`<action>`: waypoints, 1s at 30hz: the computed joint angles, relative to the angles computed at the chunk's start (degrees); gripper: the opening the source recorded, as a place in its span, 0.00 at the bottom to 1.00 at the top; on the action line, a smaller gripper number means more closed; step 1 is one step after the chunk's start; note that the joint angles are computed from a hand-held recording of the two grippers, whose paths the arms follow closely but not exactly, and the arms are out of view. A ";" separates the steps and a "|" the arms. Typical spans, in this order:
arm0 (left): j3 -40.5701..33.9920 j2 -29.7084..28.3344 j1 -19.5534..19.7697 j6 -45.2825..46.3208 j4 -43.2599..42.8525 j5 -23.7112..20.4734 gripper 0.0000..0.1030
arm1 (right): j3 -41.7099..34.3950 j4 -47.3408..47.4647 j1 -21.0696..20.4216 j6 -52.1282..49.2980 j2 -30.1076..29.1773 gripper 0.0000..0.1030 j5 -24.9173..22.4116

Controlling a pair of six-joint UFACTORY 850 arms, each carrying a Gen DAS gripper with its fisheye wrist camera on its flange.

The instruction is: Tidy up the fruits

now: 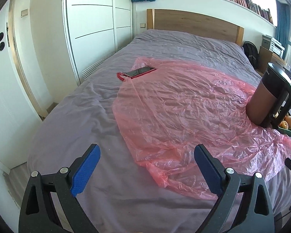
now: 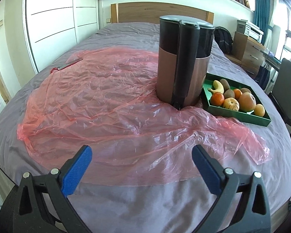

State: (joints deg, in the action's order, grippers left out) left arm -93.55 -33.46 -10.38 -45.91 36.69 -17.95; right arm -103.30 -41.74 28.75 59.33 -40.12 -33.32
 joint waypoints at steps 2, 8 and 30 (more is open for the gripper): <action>0.01 0.18 -0.48 1.05 0.38 0.25 0.93 | 0.38 -0.49 -0.28 1.00 0.38 1.00 0.34; -0.73 0.17 -1.86 8.51 -4.63 1.34 0.93 | 1.71 -2.47 -1.18 4.47 1.90 1.00 0.96; -2.23 -0.42 -3.24 11.22 -6.21 2.05 0.93 | 1.90 -4.09 -1.96 6.27 2.78 1.00 -0.02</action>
State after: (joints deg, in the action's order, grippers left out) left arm -95.78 -33.88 -13.63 -34.69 30.48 -15.90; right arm -101.40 -45.83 26.79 65.60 -37.34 -33.34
